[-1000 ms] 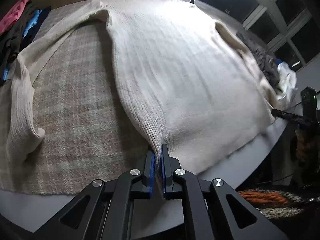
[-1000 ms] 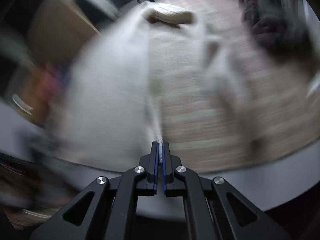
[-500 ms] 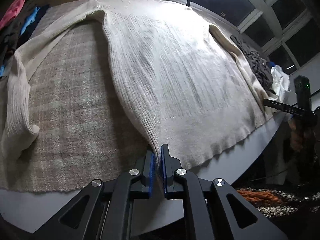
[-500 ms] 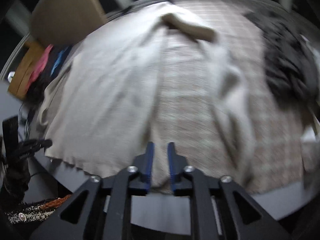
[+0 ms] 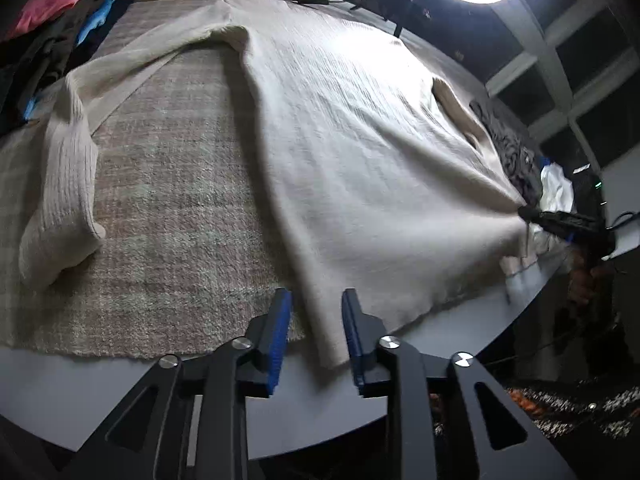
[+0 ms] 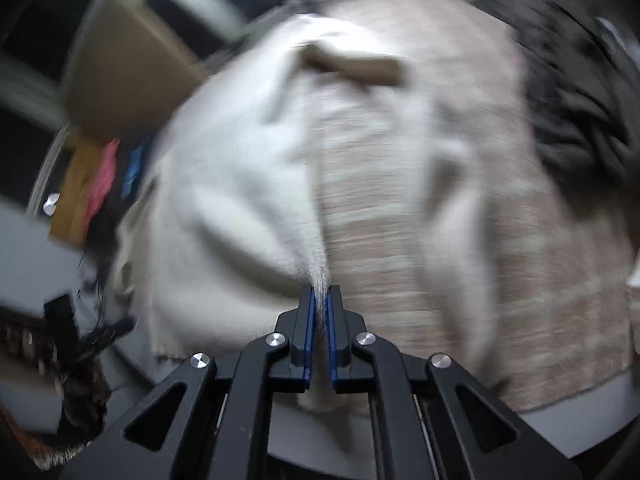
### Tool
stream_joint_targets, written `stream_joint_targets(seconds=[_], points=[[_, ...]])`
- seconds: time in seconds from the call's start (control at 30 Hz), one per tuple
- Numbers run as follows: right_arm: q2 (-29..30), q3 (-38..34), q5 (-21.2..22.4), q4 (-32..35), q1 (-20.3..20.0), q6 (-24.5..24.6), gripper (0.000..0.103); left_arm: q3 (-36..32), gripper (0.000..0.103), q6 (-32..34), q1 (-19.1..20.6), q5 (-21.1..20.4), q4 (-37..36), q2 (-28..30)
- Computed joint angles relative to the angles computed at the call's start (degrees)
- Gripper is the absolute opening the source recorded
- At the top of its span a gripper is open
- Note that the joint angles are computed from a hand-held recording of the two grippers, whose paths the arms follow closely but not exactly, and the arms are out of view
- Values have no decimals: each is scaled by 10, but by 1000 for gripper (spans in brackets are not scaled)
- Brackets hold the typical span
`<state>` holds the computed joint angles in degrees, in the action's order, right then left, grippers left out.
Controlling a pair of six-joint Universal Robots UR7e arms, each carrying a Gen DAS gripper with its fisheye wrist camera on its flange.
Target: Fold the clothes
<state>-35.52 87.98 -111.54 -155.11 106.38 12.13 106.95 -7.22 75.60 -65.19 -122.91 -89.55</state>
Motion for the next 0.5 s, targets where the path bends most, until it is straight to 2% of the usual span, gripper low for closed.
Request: stream_joint_targets(seconds=[0.03, 0.1, 0.2, 0.3, 0.37, 0.4, 0.47, 0.5], points=[[8, -10, -7, 11, 0, -3, 5, -1, 27, -2, 3, -2, -1, 4], [19, -27, 5, 34, -3, -10, 6, -4, 28, -6, 7, -5, 3, 15], [39, -55, -12, 61, 0, -29, 6, -7, 27, -3, 7, -11, 5, 32], [46, -66, -13, 72, -6, -32, 6, -2, 27, 12, -2, -1, -9, 45], [41, -57, -6, 67, -10, -25, 6, 0, 20, 20, -4, -2, -21, 52], [35, -52, -1, 68, -13, -19, 6, 0, 6, 23, -3, -6, -26, 54], [22, -42, 31, 58, -11, -6, 6, -5, 5, 22, 0, -13, -25, 52], [16, -36, 62, 46, -7, -9, 6, -10, 5, 20, -3, -15, -16, 40]])
